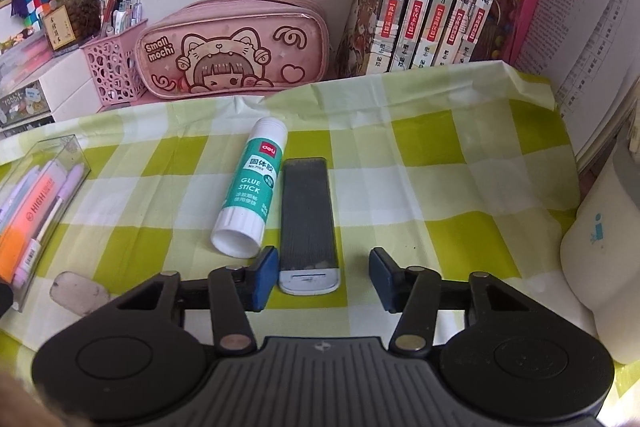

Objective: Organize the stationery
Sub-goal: 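Lower the right gripper onto the black rectangular block and grasp it, then lift the black block and carry it over the clear box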

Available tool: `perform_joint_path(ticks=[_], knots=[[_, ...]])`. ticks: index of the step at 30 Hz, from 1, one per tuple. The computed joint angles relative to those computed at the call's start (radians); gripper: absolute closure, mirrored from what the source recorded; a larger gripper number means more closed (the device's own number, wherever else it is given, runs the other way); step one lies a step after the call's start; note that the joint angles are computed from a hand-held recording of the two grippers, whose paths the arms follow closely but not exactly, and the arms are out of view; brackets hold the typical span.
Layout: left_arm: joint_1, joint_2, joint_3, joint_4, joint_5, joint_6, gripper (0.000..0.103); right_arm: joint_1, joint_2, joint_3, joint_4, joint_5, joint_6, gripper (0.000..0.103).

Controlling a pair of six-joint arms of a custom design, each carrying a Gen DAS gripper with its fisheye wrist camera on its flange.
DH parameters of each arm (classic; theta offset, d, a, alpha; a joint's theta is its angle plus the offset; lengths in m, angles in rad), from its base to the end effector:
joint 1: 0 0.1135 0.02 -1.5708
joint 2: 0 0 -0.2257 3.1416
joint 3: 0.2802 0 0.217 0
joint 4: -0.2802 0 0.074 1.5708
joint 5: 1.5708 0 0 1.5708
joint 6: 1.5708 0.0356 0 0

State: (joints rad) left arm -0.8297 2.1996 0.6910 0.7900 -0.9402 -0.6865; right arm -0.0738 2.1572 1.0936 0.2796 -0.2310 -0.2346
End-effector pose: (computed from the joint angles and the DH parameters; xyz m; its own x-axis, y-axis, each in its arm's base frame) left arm 0.2218 -0.1998 0.0291 -0.3593 -0.1609 -0.9192 -0.2627 0.9626 -0.0658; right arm 0.3752 -0.0196 0.0716 -0.6640 -0.1778 -0.7263 -0.2511 0.9679 -0.0074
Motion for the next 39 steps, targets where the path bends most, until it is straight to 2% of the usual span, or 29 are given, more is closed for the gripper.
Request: perform_joint_path(ticks=[1,8,13,16,17,20,25,28,30,33,35,37,39], knots=[[0.0,0.0,0.0,0.0,0.0,0.0,0.028,-0.002,0.001,-0.001,0.005,-0.004,-0.009,0.065],[-0.001,0.001,0.001,0.003,0.0,0.002,0.028,-0.038,-0.012,0.032,-0.078,-0.028,-0.07,0.066],[-0.001,0.001,0.0,0.005,0.001,0.002,0.028,-0.088,-0.031,0.05,-0.164,-0.067,-0.186,0.066],[-0.001,0.001,0.0,0.006,0.002,0.002,0.028,-0.118,-0.052,0.065,-0.256,-0.101,-0.271,0.064],[-0.001,0.001,0.0,0.006,0.002,0.002,0.028,-0.119,-0.06,0.06,-0.264,-0.098,-0.287,0.057],[-0.002,0.004,0.002,0.01,0.001,0.005,0.028,-0.104,-0.067,0.027,-0.21,-0.058,-0.277,0.046],[-0.002,0.004,0.003,0.01,0.001,0.004,0.028,-0.096,-0.031,0.043,-0.166,-0.096,-0.225,0.045],[-0.001,0.003,0.0,0.013,0.002,0.005,0.028,-0.108,0.007,0.033,-0.085,-0.167,-0.172,0.043],[-0.002,0.003,0.001,0.012,0.002,0.005,0.028,-0.106,0.017,0.006,-0.013,-0.172,-0.162,0.044],[-0.002,0.003,0.001,0.011,0.002,0.005,0.028,-0.097,0.026,-0.006,0.035,-0.164,-0.14,0.049],[-0.001,0.003,0.0,0.013,0.002,0.005,0.028,-0.089,0.027,-0.017,0.062,-0.155,-0.129,0.06],[-0.001,0.003,0.0,0.013,0.002,0.005,0.028,-0.084,0.025,-0.026,0.076,-0.156,-0.13,0.066],[-0.002,0.003,0.001,0.011,0.002,0.004,0.028,-0.072,0.017,-0.042,0.092,-0.134,-0.133,0.067]])
